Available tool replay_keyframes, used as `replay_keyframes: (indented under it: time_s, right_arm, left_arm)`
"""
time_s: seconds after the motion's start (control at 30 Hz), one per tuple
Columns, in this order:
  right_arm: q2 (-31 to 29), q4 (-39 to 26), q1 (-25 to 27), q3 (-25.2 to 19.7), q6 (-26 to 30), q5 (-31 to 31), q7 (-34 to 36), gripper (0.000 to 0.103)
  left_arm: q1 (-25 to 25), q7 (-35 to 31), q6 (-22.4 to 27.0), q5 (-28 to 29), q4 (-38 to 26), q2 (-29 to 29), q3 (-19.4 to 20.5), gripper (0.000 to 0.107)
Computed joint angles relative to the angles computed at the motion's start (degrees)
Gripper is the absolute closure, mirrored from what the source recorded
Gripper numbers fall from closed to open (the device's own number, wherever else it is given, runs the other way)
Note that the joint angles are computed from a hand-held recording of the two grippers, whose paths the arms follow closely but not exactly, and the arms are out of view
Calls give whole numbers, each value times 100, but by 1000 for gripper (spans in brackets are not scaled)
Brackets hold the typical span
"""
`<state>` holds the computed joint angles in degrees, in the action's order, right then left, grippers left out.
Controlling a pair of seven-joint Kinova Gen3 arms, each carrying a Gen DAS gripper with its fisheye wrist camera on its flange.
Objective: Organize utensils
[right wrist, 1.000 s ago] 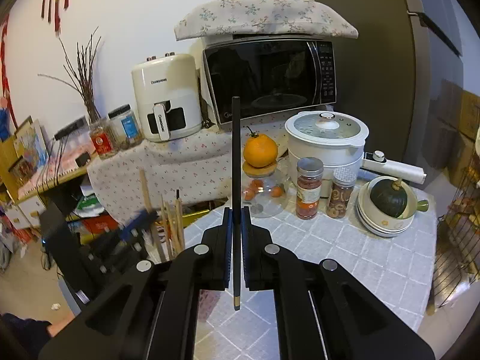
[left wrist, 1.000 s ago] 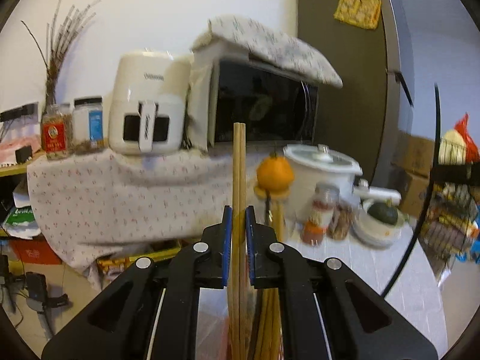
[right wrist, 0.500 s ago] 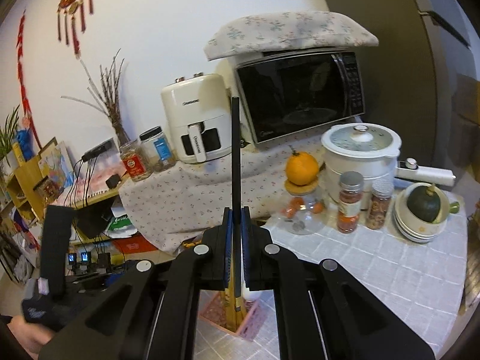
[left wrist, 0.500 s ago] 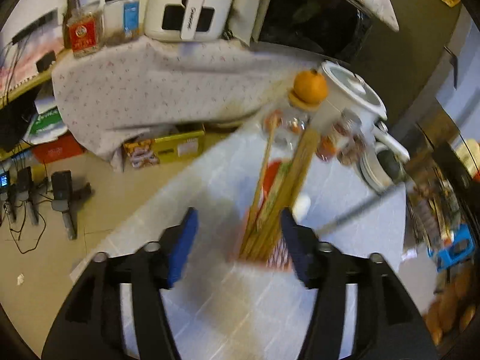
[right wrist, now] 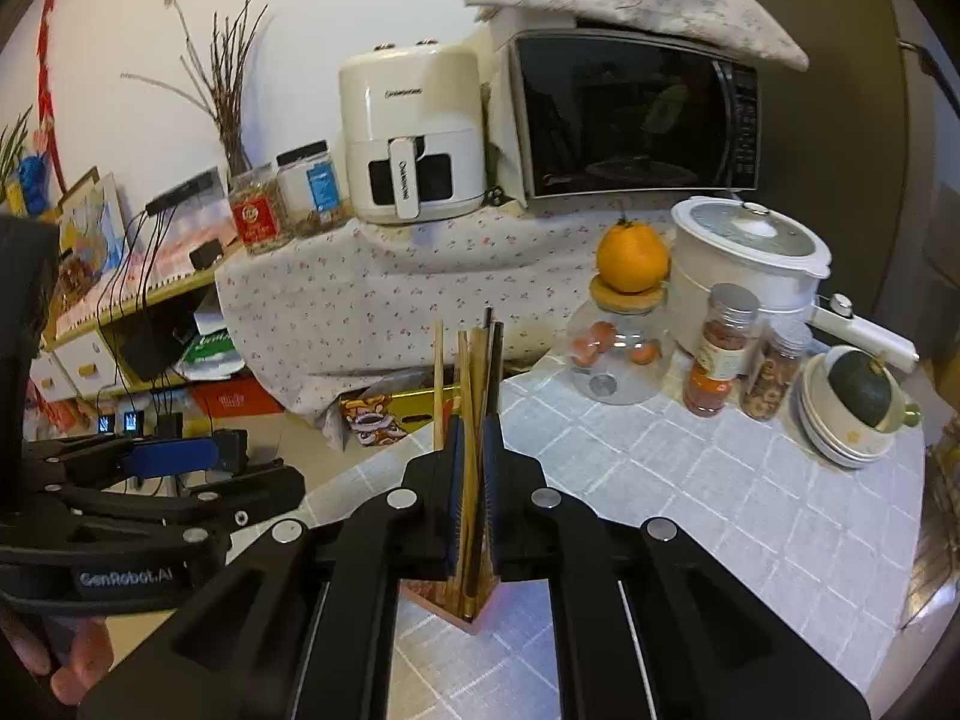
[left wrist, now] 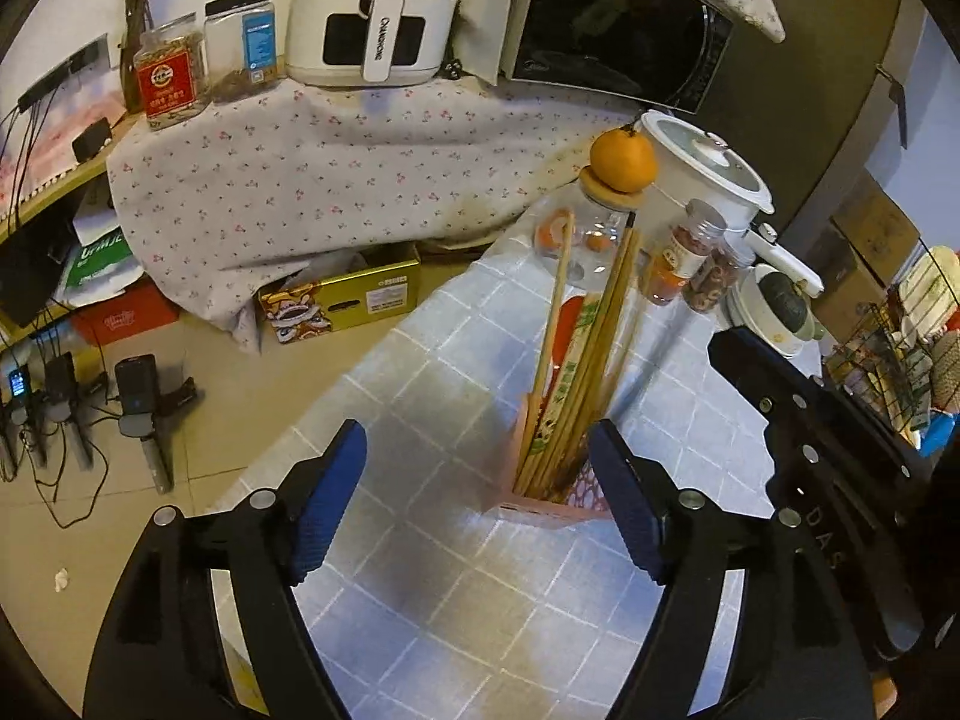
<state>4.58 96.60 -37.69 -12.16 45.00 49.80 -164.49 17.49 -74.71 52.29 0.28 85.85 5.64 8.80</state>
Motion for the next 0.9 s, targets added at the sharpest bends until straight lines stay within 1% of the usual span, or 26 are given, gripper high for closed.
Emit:
replay_keyframes:
  time_s: [0.2,0.23,0.27,0.3,0.33,0.37,0.4,0.43,0.47,0.5,0.53,0.57,0.6,0.67,0.7,0.73,0.77,0.83,0.87,0.9]
  right_arm:
    - [-435,91,27,-205,413,-165,-72,95]
    - [-518,66,56,-260,476,-304,-16,92]
    - [-603,41,82,-323,535,-445,35,84]
    - [-715,26,90,-411,619,-589,65,80]
    - [-784,-23,86,-526,782,-681,75,75]
    - [-822,-77,86,-626,922,-750,105,75]
    - [-875,-161,100,-808,1155,-836,138,75]
    - [-921,-222,7,-888,1375,-853,96,75]
    - [-1006,-268,-191,-912,1603,-864,-14,73]
    - [-1045,-337,-308,-954,1801,-879,-106,69]
    - [-1073,-427,-325,-1101,2034,-884,-205,62]
    - [-1093,-523,-235,-1345,2267,-878,-286,53]
    - [-1122,-603,-154,-1611,2500,-833,-348,48]
    - [-1129,-745,9,-2141,2966,-681,-421,28]
    - [-1147,-781,38,-2376,3199,-598,-513,25]
    - [-1144,-817,-38,-2505,3432,-522,-648,21]
    - [-1166,-835,-221,-2529,3641,-496,-790,20]
    - [-1183,-810,-713,-2387,3926,-402,-1016,17]
    - [-1182,-806,-882,-2385,4070,-352,-1105,15]
    - [-1191,-793,-945,-2430,4162,-326,-1172,15]
  left_arm:
    - [112,124,-44,-300,148,-185,49,32]
    - [134,141,-50,-340,186,-250,68,32]
    - [168,165,-60,-412,236,-342,97,32]
    - [194,174,-82,-479,285,-424,127,31]
    - [229,175,-97,-544,348,-544,171,26]
    - [252,128,-114,-556,423,-689,211,23]
    - [263,100,-141,-578,501,-819,248,17]
    - [289,163,-190,-693,613,-989,304,15]
    - [219,319,-243,-892,750,-1189,466,14]
    - [146,452,-266,-1015,846,-1337,597,12]
    - [147,497,-296,-1045,954,-1496,623,12]
    - [216,449,-296,-984,1032,-1625,542,12]
    - [227,319,-261,-830,1108,-1774,483,12]
    - [147,193,-288,-594,1318,-2100,454,12]
    - [60,231,-270,-594,1384,-2216,528,12]
    - [-15,256,-214,-590,1434,-2330,591,12]
    - [-71,259,-191,-569,1483,-2439,636,12]
    - [-121,154,-210,-452,1541,-2573,623,12]
    - [-162,134,-246,-412,1577,-2644,642,12]
    - [-212,123,-264,-392,1609,-2718,669,12]
